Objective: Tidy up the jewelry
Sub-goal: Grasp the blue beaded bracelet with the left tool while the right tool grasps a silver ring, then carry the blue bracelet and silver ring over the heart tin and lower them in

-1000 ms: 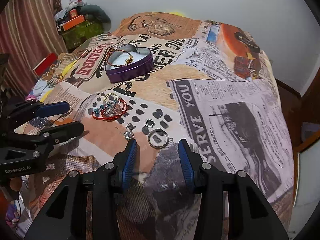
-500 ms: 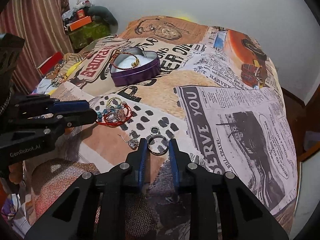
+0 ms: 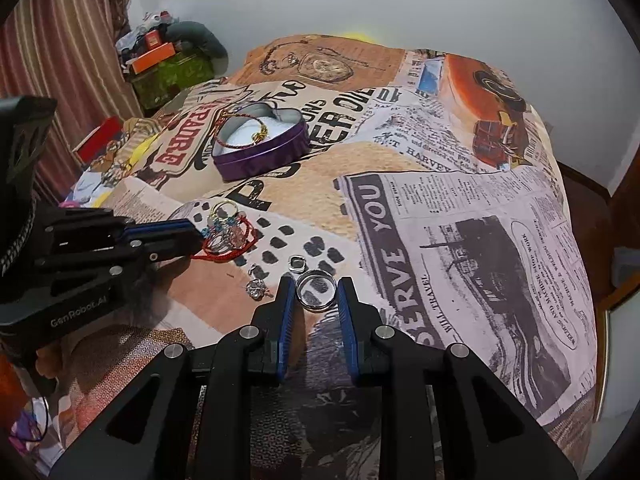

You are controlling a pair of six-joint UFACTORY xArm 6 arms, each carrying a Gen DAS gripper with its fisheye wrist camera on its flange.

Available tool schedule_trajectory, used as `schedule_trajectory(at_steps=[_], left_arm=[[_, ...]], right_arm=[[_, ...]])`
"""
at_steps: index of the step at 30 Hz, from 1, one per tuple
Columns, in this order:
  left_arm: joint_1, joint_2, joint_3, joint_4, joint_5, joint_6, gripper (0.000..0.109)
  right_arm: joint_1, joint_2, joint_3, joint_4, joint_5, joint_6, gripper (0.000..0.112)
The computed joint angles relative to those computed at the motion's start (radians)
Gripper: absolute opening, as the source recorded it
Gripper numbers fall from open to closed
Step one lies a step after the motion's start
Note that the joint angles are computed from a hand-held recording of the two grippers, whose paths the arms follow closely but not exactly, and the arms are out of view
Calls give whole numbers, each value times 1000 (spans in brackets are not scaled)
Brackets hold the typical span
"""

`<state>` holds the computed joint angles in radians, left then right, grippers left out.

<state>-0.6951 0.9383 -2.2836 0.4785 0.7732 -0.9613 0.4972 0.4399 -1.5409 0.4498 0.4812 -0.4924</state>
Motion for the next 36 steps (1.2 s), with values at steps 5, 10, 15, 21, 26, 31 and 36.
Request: schedule_trajectory(at_steps=[5,10,15,21,26,31,36], left_arm=[[-5,-59,58,66,-16,-61,5],[-11,-125,118,142,-20,-120,5],[-20,-184,170,234,-7,-186,5],[-18,-226,210,304,-6,-246,5],[-12,-247,225,338,1,-267,5],[1,-251,214,371,11,-272,5],[19,-251,201,404,6,-290,5]], right_arm=[[-1,-21,9,8,-20,1,20],[5,-45,17,22,-45,-1,20],[13,-56,10,35,-62,-10,20],[26,-56,-14,51,-80,-22,20],[33,-40,-52,55,-81,-24,20],[40,-10,-106,52,-76,-22,20],[43,39,-188,59,-57,-20,20]])
